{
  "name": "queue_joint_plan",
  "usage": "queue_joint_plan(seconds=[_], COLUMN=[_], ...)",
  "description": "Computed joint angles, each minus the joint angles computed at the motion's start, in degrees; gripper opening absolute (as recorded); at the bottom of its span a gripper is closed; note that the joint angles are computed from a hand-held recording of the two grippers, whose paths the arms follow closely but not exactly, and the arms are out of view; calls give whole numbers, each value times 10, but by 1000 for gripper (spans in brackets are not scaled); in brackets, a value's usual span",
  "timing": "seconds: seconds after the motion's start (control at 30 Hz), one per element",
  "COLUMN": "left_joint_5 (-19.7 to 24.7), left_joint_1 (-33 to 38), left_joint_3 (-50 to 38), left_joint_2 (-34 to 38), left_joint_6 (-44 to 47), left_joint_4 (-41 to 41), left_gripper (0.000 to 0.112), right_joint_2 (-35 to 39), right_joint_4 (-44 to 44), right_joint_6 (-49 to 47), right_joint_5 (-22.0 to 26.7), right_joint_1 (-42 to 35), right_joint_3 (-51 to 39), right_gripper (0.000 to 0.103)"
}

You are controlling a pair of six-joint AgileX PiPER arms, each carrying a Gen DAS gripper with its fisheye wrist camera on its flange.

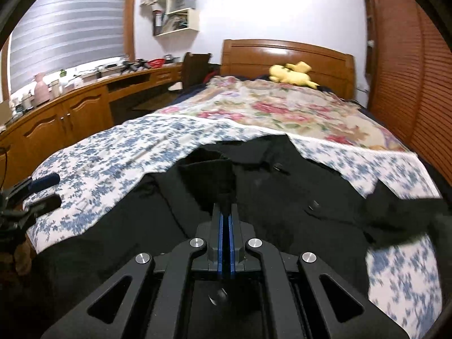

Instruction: Fold large clothes

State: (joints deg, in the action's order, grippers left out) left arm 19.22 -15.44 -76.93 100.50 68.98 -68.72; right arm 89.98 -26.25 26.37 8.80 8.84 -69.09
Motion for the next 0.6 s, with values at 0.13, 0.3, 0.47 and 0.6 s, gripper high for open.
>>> queue_joint_plan(seconds=[0.13, 0.3, 0.47, 0.6], left_joint_5=[10, 5, 8, 15], left_joint_1=[-11, -28, -45, -49], left_joint_3=[-9, -10, -20, -18], left_joint_2=[5, 8, 12, 12], left_joint_6=[9, 1, -79, -69], left_joint_4=[-11, 1, 91, 79], left_gripper=[82, 82, 82, 82], right_joint_2=[-49, -98, -112, -122], right_joint_4=[-101, -60, -34, 15], right_joint_6=[125, 110, 97, 52], right_joint_5=[-4, 12, 36, 55], right_joint_1=[-5, -18, -17, -23], right_joint_3=[66, 120, 141, 151], right_gripper=[3, 3, 3, 3])
